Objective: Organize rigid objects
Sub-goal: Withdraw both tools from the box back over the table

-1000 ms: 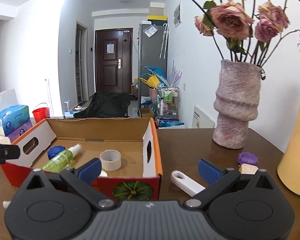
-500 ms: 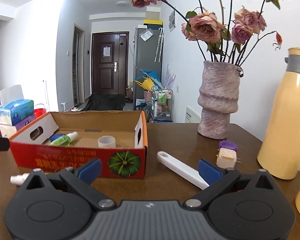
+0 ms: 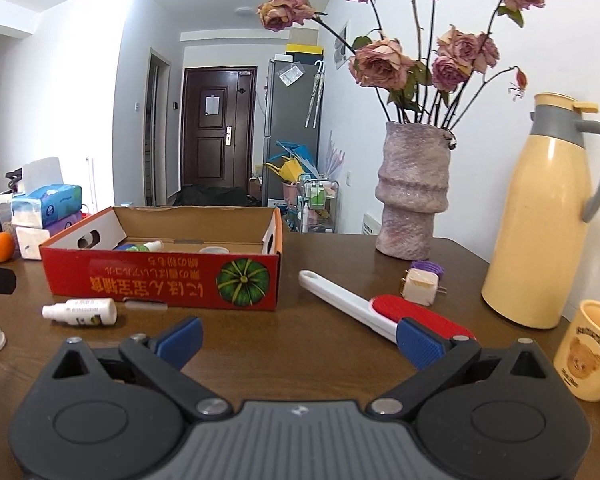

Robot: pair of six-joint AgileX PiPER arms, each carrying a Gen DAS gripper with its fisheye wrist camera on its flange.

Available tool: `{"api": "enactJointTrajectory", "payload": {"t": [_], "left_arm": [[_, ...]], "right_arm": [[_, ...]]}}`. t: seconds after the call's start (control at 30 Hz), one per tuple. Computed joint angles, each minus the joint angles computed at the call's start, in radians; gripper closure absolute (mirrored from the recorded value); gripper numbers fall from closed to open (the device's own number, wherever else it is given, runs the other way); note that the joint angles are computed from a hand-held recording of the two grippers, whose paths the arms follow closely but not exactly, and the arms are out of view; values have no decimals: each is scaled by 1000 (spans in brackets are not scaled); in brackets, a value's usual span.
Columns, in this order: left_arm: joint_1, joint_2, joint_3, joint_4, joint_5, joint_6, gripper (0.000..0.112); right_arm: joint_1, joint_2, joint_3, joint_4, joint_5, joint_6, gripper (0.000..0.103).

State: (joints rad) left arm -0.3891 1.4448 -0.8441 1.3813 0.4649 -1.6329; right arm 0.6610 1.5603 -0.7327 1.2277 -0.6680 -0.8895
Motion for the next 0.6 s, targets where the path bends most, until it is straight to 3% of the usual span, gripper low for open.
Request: {"api": "enactJointTrajectory", "payload": {"t": [0.4,0.6], "left_arm": [[-55,-90,162,32,32,-89,9],[-14,-98,176,28,3,-97,9]], "right_arm": [[78,-71,145,49,-93,84,0],[91,-75,155,67,-118,89,0]]}}
